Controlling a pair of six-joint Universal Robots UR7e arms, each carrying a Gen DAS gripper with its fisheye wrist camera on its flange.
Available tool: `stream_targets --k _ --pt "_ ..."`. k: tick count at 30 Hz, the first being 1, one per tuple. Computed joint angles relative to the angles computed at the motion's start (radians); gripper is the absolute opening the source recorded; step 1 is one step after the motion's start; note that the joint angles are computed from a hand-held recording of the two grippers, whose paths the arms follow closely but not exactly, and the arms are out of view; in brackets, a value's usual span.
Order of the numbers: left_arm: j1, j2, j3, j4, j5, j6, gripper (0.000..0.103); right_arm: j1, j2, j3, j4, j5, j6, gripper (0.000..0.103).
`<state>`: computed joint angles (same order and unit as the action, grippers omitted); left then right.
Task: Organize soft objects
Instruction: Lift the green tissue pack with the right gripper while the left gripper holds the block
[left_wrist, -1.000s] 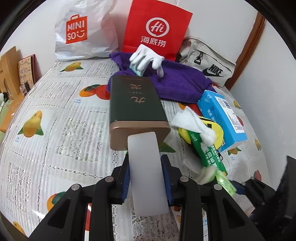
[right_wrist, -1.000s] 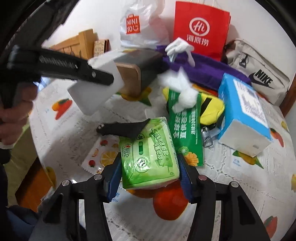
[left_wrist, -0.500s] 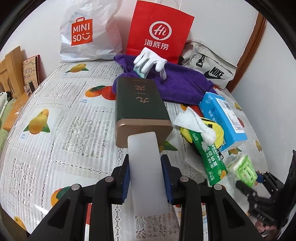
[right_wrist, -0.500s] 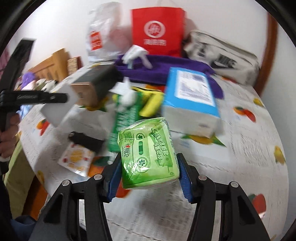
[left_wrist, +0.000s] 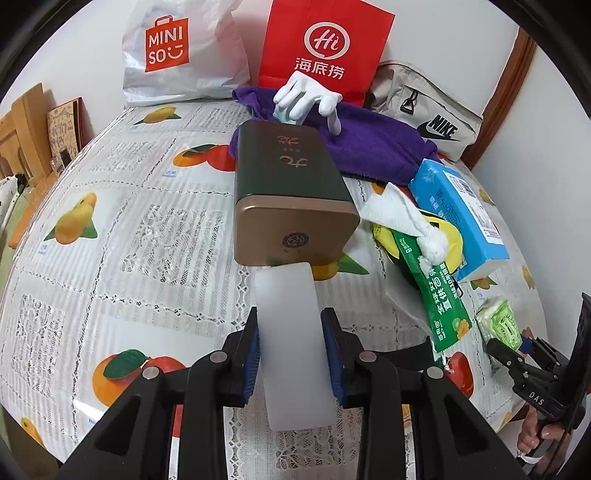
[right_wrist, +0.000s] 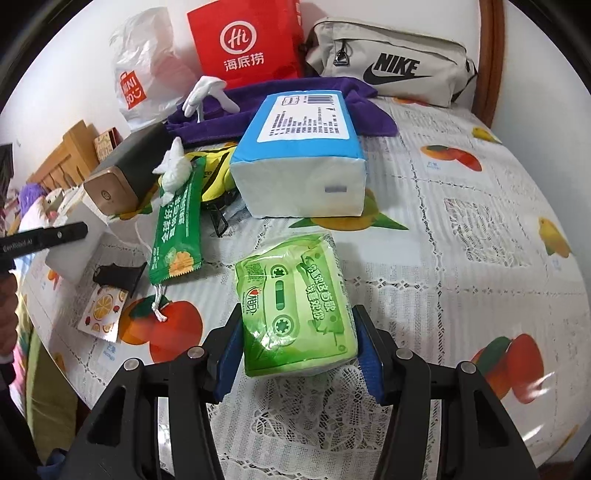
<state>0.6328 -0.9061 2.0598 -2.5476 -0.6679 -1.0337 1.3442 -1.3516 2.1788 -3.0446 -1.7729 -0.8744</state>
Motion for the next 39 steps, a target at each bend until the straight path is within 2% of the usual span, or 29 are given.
stream_targets --k 6,12,17,33,39 --pt "-0.009 -0.022 -0.006 0.011 0.007 -0.002 0.03 0.002 -0.032 -0.017 0.047 0.054 0.019 0.055" --pt "-0.024 -0.031 -0.05 0.08 0.036 -0.006 0.03 0.023 -0.066 -0.042 0.104 0.114 0.027 0.055" --pt "-0.029 -0.024 -0.095 0.079 0.061 0.037 0.03 0.047 -0.073 -0.083 0.157 0.165 0.027 0.055" --pt "0.025 0.005 -0.243 0.102 0.11 0.132 0.03 0.14 0.046 -0.292 0.192 0.116 0.087 0.055" --pt "0.054 0.022 -0.289 0.083 0.111 0.164 0.03 0.165 0.095 -0.366 0.22 0.125 0.086 0.055"
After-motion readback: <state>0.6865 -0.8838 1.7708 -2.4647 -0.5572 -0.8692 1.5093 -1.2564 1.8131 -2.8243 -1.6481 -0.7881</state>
